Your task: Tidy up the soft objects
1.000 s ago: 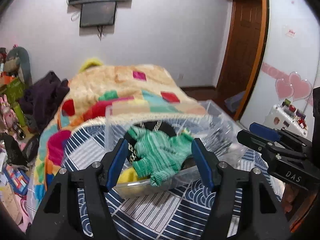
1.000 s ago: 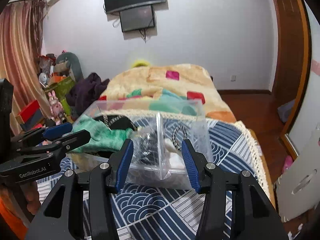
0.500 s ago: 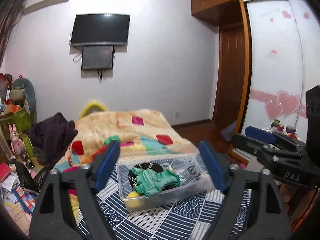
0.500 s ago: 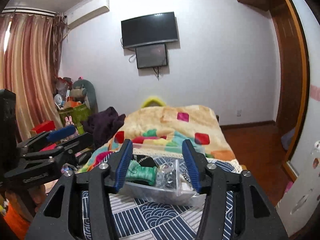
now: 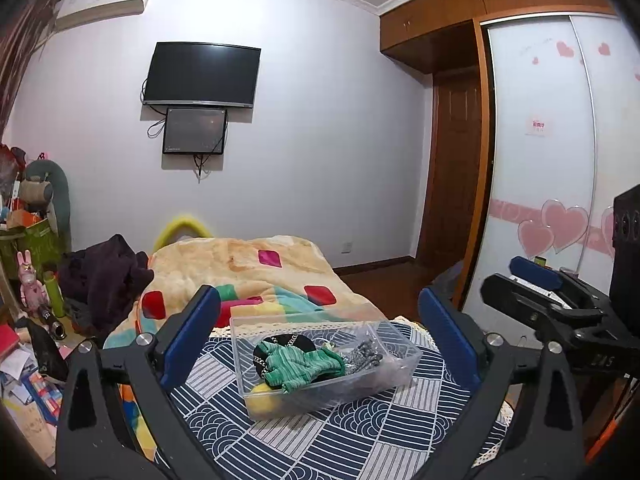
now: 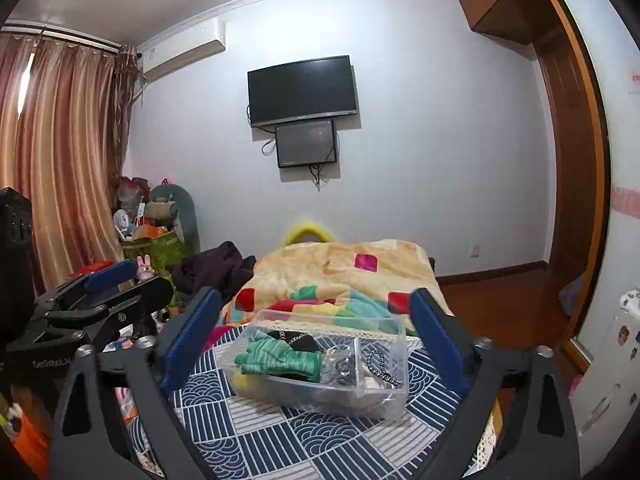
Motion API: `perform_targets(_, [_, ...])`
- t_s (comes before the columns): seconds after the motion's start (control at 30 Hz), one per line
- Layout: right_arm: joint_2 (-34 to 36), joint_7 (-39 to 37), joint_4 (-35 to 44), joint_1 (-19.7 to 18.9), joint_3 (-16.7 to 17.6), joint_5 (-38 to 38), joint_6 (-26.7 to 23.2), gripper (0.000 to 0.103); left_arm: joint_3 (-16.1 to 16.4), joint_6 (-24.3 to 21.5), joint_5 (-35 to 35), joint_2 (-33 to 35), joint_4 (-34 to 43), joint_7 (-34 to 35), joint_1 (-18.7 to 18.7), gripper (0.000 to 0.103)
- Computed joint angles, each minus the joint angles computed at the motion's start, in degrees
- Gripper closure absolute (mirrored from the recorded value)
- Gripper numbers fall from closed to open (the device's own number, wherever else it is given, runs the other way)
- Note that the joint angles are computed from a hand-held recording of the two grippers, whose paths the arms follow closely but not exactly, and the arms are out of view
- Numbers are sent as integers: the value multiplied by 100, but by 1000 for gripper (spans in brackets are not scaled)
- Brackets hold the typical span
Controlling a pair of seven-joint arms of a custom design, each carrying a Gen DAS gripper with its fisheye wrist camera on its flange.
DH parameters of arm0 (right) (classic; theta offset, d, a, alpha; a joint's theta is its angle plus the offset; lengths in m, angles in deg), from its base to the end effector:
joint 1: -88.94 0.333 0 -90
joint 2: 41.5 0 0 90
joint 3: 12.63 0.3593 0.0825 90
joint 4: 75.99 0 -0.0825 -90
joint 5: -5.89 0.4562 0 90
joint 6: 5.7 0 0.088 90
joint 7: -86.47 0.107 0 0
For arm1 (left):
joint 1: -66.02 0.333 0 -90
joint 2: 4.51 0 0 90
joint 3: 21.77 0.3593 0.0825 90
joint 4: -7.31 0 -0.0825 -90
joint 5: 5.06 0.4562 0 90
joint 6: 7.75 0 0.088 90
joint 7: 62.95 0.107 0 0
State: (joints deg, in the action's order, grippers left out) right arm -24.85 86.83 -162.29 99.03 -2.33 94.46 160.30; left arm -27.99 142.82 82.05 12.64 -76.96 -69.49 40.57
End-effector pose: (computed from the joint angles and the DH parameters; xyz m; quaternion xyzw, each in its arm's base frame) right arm 0.7452 0.1925 0.6052 -0.6724 0.3887 -0.2665 0.5707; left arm 0.6596 -0.4200 0.6186 -0.5660 0.5339 -0.4695 0.4173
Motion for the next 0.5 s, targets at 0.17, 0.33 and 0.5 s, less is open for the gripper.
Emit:
perform_targets(0.17, [-50, -323, -48, -11, -1, 360, -37, 1, -8, -34, 53, -48, -61, -71, -4, 2])
perform_targets(0.33, [-76, -399, -78, 26, -57, 467, -41, 0, -25, -99, 89, -66, -83, -88, -9, 2])
perform_targets(0.5, [-88, -449, -97, 38, -86, 521, -60, 0, -40, -99, 95, -65, -81, -90, 3, 2])
